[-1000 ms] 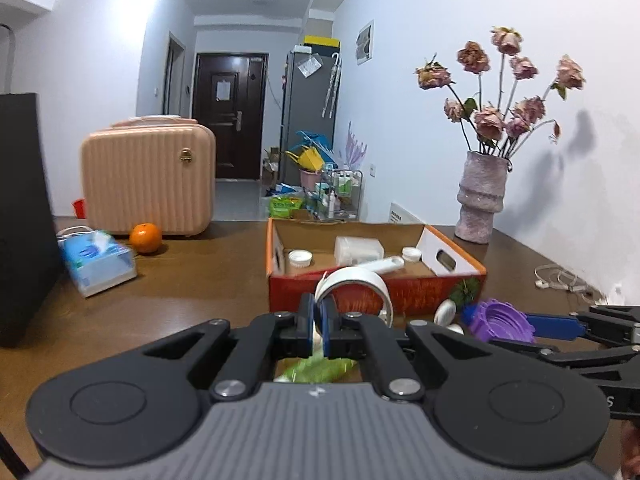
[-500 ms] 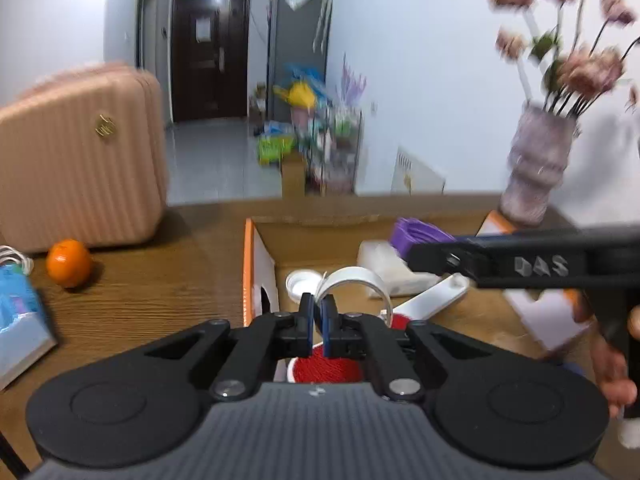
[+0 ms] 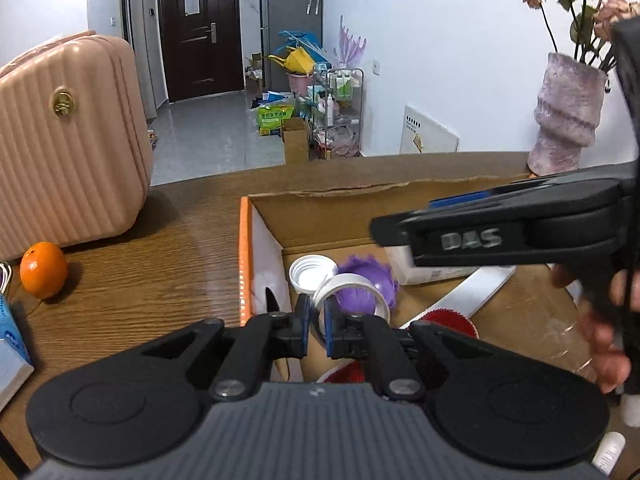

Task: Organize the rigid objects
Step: 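Carry the purple cap and tape roll into the box and open both grippers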

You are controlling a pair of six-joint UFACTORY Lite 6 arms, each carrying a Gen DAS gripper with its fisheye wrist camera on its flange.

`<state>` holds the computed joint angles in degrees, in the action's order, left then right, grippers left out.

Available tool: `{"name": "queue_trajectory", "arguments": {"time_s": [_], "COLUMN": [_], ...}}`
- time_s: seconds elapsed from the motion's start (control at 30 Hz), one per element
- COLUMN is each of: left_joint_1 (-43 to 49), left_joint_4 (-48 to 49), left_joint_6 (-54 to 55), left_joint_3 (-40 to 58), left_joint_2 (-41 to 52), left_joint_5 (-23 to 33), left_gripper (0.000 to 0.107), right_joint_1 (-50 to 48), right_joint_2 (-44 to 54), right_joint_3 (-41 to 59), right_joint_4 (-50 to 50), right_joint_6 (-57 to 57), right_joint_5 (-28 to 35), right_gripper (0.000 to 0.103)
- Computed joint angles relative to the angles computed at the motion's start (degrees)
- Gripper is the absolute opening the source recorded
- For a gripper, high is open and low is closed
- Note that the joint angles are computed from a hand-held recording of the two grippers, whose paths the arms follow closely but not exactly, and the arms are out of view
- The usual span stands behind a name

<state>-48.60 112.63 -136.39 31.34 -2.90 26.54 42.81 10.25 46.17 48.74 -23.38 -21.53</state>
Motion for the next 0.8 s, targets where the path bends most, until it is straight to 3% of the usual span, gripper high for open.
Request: {"name": "queue_trajectory", "arguments": {"time_s": [0.23,0.33,0.43,0.57,0.67,0.73,0.8], "left_joint_1": [-5.97,-11.02,-15.65,-22.13,-33.38,-44.25,-56.24], "left_joint_4": [-24.92,-37.40,-42.75,-46.74,-48.66,-49.77,-52.42], "left_joint_6": [23.20,34.48,37.54,37.12,33.81,29.48,25.10], "left_joint_3": [-6.53,-6.72,-4.54,-1.62,-2.22,-2.50,-2.24], "left_joint_2": [-19.46,-25.94,-26.00,-24.88,-28.59,-30.45,-30.93], "left_joint_5": [3.59,7.06,10.40,15.73,26.24,36.75,47.12], "left_gripper": [0.009,0.023,0.021,0.022,0.027,0.036,0.043], "right_joint_1": [6.87,13.63,24.00,46.15,64.14,75.42,86.27], "right_joint_2": [-21.18,-31.52,-40.99,-48.55,-49.31,-47.78,-43.46], "right_joint_3": [-9.00,-12.16,-14.53,-17.02,-16.82,-16.96,-15.27], "right_joint_4": [34.41,49.23,57.90,64.22,69.37,71.53,76.15], "right_joint_6": [-34.11,-47.21,-51.88,-47.88,-42.21,-36.49,-30.19], "right_joint_5": [-4.14,-11.31,-22.54,-43.65,-58.74,-67.14,-75.17], "right_gripper": [0.055,0.056,0.057,0.057,0.059,0.068,0.069]}}
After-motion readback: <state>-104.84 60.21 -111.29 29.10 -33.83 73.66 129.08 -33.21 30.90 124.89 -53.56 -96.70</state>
